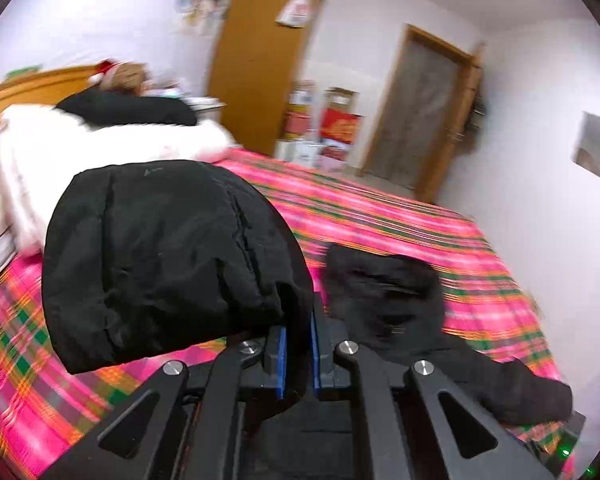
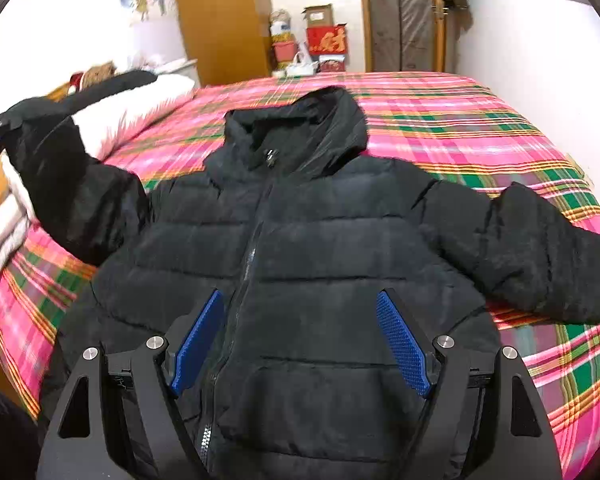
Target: Fold large clothes
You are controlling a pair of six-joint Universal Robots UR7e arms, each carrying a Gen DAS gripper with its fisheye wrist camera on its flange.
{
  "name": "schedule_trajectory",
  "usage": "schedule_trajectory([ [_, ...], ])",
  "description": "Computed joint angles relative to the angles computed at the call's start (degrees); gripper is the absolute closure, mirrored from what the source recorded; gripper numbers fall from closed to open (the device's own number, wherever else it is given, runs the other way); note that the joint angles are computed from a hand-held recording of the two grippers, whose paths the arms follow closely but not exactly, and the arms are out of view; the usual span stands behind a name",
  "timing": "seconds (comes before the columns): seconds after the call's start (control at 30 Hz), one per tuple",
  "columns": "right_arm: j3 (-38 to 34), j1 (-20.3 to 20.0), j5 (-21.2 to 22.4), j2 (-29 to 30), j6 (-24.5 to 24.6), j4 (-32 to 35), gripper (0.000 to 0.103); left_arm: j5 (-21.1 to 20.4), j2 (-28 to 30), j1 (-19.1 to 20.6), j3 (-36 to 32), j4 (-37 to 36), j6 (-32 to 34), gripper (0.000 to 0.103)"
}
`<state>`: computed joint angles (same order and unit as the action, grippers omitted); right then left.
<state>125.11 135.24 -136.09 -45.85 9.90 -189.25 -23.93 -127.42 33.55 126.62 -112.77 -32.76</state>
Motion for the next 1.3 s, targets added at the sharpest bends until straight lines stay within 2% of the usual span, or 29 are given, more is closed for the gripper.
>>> schedule_trajectory([
  [0.07,0.6,-0.4,-0.7,-1.3,1.1,0.1,0.024,-3.3,3.7,0.0,1.3,-6.2,3.6,0.094],
  [0.2,2.3,-1.9,-1.9,-4.2,4.2,0.4,0.024,-11.3,11.9,2.7,3.9,-18.1,9.0,0.094],
  [0.37,4.7,-4.7,-3.2,-8.3,8.2,0.2,0.024,-19.8,20.9,6.5,7.5,-27.4,11.7,0.093],
  [0.53,5.8,-6.8,-3.0,-10.3,11.4,1.1,0.024,-23.8,28.6,9.2,10.8,-32.9,14.4,0.090],
  [0.63,5.7,-7.2,-2.8,-10.0,11.6,1.5,0.024,-28.3,31.7,12.2,10.9,-34.8,14.6,0.080],
  [0.73,5.5,-7.2,-3.0,-9.6,10.8,1.1,0.024,-31.7,34.2,13.5,11.1,-37.9,16.3,0.057],
  [0.77,5.5,-7.2,-3.1,-9.5,10.8,0.9,0.024,-33.0,34.3,13.7,11.3,-38.6,16.8,0.049],
  [0.83,5.7,-7.1,-3.5,-9.3,10.2,-0.5,0.024,-35.6,34.5,13.7,11.4,-39.1,17.1,0.043],
  [0.97,6.0,-6.4,-4.8,-8.9,7.8,-5.7,0.024,-37.3,30.9,11.3,12.0,-35.9,15.9,0.043],
  [1.13,5.6,-5.0,-6.3,-7.7,3.9,-11.5,0.024,-35.8,21.5,6.8,11.9,-28.4,13.4,0.043],
  [1.3,4.0,-3.9,-6.9,-5.4,0.1,-13.5,0.024,-34.9,15.3,5.9,10.5,-24.5,12.8,0.043],
])
